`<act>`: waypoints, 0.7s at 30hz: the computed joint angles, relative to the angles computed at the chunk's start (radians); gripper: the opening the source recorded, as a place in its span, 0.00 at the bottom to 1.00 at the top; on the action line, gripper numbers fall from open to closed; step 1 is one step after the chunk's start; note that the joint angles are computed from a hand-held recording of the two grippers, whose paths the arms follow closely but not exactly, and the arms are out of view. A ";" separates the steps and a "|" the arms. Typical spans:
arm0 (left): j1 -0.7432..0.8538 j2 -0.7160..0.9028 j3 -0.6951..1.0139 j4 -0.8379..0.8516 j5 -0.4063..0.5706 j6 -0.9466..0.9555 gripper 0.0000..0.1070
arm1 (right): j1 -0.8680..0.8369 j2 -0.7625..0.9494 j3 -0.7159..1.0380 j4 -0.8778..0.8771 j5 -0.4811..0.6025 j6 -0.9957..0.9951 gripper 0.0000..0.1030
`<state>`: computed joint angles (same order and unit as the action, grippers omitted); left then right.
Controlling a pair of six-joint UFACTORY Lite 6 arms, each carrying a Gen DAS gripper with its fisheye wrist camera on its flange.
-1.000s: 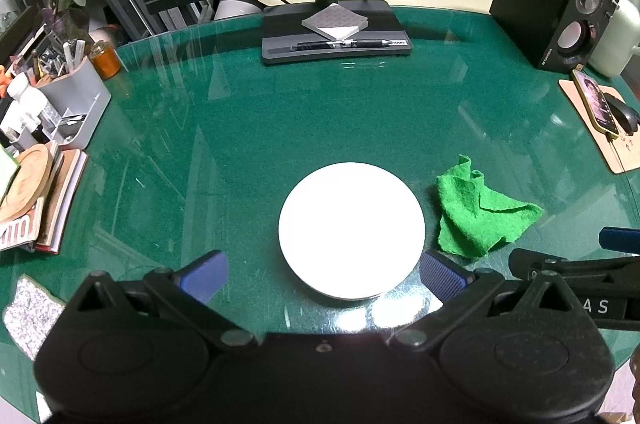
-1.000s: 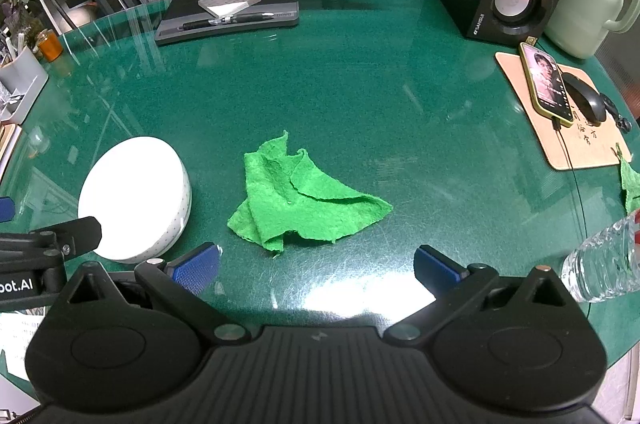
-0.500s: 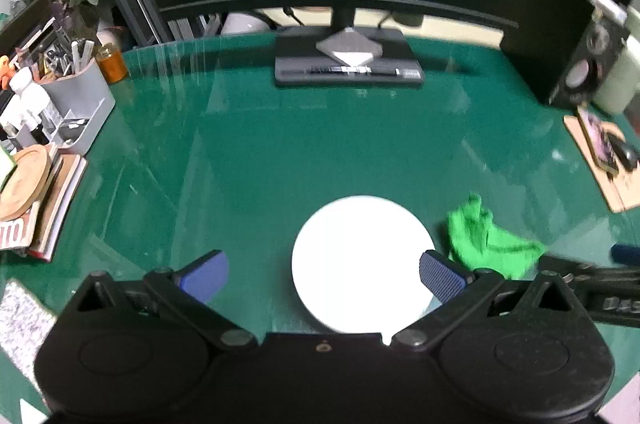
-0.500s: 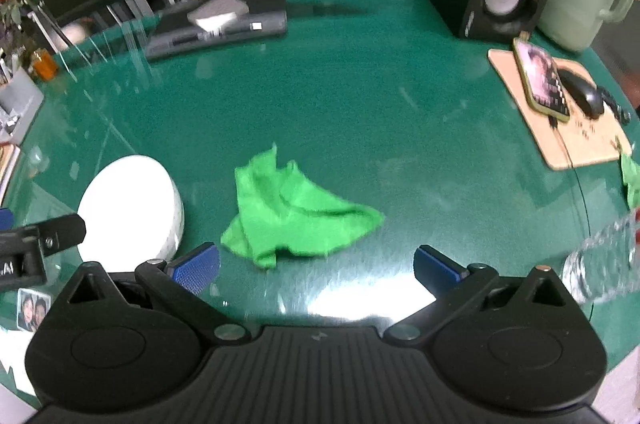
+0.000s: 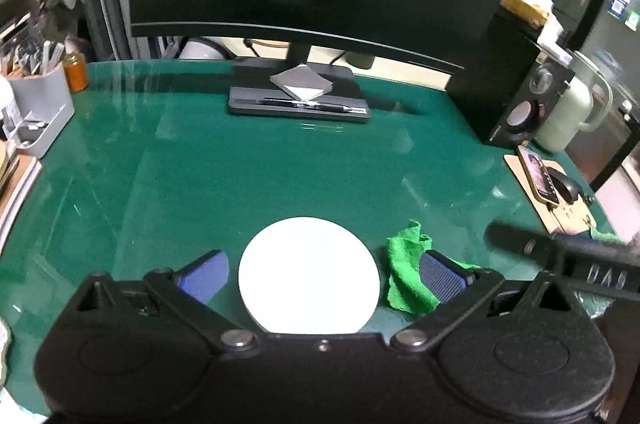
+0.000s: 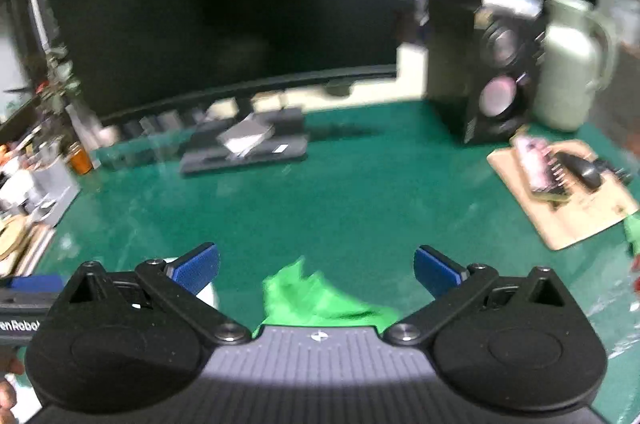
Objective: Clean bowl
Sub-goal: 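Grasp the green cloth with the right gripper while the left gripper approaches the bowl rim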
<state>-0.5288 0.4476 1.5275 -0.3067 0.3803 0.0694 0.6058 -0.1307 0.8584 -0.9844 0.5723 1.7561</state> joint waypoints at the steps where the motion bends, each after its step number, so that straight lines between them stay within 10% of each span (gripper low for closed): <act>1: 0.009 0.021 0.025 -0.011 0.021 0.005 0.96 | -0.031 0.011 0.010 0.087 -0.044 -0.090 1.00; 5: 0.036 0.124 0.130 0.129 0.113 -0.166 0.96 | -0.095 0.003 -0.003 0.203 -0.128 -0.191 0.99; 11: 0.072 0.280 0.276 0.203 0.161 -0.168 0.96 | -0.107 0.083 -0.008 -0.078 -0.029 -0.072 0.99; 15: 0.064 0.376 0.385 0.235 0.221 -0.165 0.95 | -0.157 0.119 -0.057 -0.124 -0.184 -0.125 0.75; 21: 0.036 0.481 0.520 0.292 0.283 -0.147 0.90 | -0.192 0.220 -0.019 -0.134 -0.312 -0.166 0.67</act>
<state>-0.4933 0.9282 2.0477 -0.0142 0.6637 -0.0775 0.4143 0.0892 0.8392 -1.1187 0.2607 1.5904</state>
